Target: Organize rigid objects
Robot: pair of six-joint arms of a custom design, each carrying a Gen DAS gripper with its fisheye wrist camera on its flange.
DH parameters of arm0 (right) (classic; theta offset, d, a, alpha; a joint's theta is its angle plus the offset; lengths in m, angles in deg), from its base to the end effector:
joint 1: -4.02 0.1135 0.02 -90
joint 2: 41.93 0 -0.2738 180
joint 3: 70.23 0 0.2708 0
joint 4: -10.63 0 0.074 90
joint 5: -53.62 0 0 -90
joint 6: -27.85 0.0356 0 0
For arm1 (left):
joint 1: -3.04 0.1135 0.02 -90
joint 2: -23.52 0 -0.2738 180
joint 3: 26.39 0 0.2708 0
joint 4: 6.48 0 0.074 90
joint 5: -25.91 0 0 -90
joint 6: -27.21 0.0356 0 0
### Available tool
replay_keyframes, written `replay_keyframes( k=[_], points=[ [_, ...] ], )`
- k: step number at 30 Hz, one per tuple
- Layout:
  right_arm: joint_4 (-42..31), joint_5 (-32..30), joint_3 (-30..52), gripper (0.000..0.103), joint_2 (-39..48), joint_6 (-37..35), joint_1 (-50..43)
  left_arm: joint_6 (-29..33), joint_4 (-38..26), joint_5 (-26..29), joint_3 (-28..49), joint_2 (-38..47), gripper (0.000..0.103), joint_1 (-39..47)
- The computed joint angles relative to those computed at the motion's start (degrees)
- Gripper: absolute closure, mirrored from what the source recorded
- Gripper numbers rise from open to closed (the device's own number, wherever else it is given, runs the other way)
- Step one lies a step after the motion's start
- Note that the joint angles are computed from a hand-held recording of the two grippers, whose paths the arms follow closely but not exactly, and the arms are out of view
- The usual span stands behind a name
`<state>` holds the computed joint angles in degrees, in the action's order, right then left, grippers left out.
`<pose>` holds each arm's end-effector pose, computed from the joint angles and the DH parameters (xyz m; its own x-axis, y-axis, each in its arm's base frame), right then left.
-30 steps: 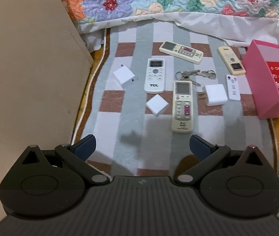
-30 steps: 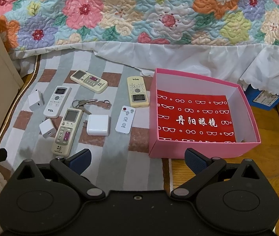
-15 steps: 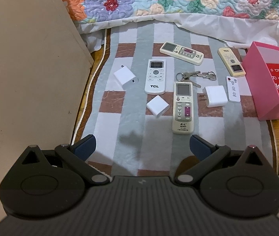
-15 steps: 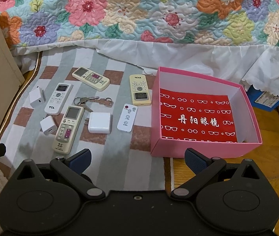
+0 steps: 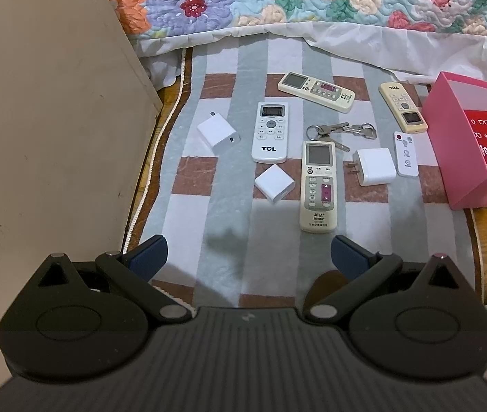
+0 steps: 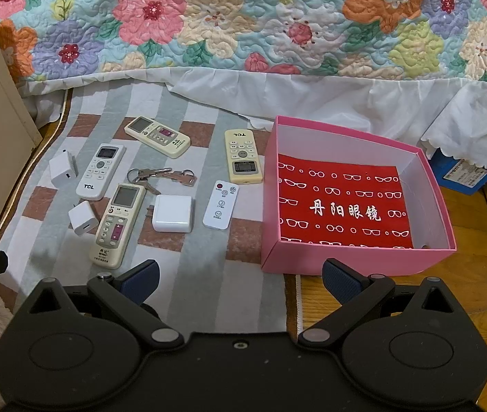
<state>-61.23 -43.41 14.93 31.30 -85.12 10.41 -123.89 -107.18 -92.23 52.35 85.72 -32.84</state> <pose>0.2586 0.0333 0.3370 -0.7250 -0.4709 -0.5027 -0.4934 0.8642 -0.0980 0.1416 -0.0817 0.3279 -0.8080 -0.3683 -0.4599 -0.4747 0.8693 0.1377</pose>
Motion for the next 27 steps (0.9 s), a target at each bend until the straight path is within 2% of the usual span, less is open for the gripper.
replay_keyframes(
  k=[10, 17, 25, 27],
  points=[
    [0.03, -0.15, -0.21, 0.001, -0.08, -0.28, -0.28, 0.2, 0.03, 0.06, -0.05, -0.15, 0.0, 0.25],
    [0.17, -0.12, -0.35, 0.001, -0.06, -0.49, -0.43, -3.01, 0.33, 0.19, -0.77, 0.08, 0.0, -3.35],
    [0.1, -1.58, -0.26, 0.001, -0.62, -1.7, -0.56, 3.47, 0.04, 3.31, 3.23, -2.3, 0.0, 0.18],
    [0.39, -2.62, -0.42, 0.001, -0.88, -2.15, -0.71, 8.62, 0.28, 4.28, 5.3, -3.02, 0.0, 2.76]
  ],
)
